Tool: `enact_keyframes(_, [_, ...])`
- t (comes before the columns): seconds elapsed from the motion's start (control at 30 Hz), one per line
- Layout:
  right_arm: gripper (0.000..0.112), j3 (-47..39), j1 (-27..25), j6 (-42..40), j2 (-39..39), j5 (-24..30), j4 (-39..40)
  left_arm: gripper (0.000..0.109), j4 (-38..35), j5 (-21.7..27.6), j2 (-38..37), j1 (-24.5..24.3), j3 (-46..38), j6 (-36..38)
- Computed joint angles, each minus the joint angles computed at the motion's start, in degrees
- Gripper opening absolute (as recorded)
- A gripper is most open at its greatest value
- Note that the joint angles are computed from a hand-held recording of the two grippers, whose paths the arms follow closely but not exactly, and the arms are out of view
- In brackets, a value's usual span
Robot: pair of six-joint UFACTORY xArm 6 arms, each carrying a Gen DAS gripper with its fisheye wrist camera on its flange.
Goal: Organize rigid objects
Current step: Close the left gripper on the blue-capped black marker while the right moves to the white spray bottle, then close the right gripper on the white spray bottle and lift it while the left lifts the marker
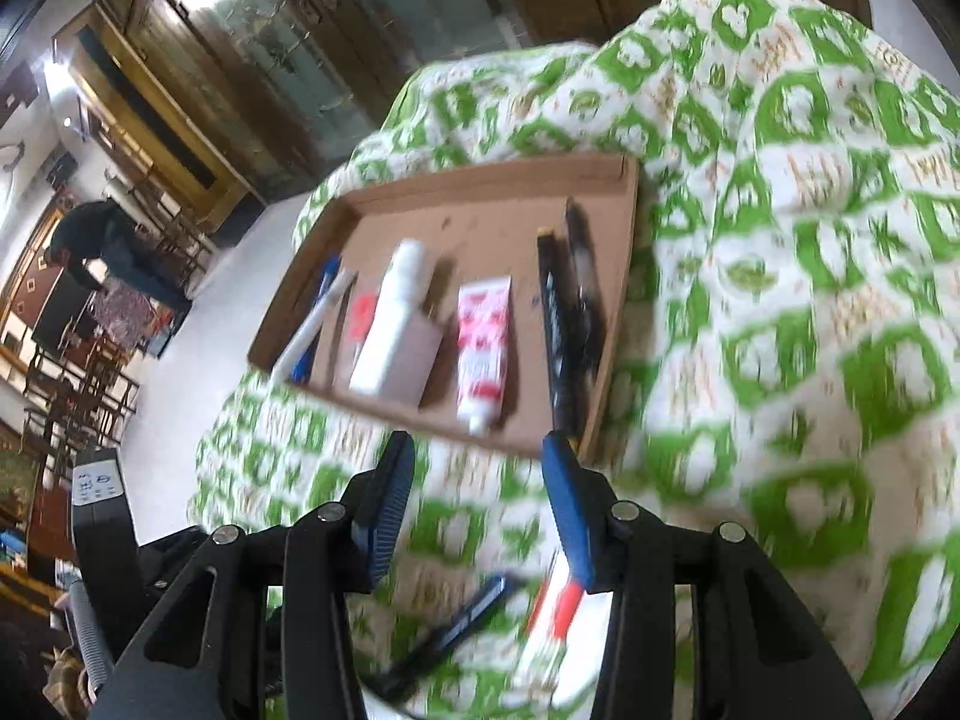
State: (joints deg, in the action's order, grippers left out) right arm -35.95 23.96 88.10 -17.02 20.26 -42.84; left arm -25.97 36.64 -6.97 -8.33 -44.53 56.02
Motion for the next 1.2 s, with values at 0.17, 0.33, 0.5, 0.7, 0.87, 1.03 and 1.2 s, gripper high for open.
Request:
enact_keyframes(0.17, [0.043,2.3,0.2,2.5,-1.9,0.3,0.4,0.063,-4.3,6.6,-1.2,-1.2,-0.2,1.1])
enact_keyframes(0.33, [0.043,4.6,-1.3,6.8,-4.3,0.0,-1.6,0.050,-2.1,7.3,-0.8,-4.0,1.6,-0.6])
enact_keyframes(0.5, [0.043,4.5,-0.6,3.8,-3.9,-0.3,1.6,0.031,-1.7,1.6,-2.8,-6.1,6.1,0.9])
enact_keyframes(0.7, [0.043,4.5,2.7,-6.1,-1.3,0.3,17.9,0.016,-1.3,-2.3,-4.8,-2.0,8.4,3.4])
enact_keyframes(0.87, [0.043,-2.8,7.9,-3.6,1.7,18.9,15.4,0.016,-6.9,3.6,-2.2,2.6,4.7,4.8])
enact_keyframes(1.03, [0.043,-7.6,9.6,-6.2,6.9,26.7,16.9,0.016,-6.9,4.5,-5.1,2.5,6.7,4.8])
enact_keyframes(1.2, [0.038,-4.6,5.5,-14.2,11.0,10.0,26.1,0.016,-8.6,4.7,-1.2,3.2,3.9,6.1])
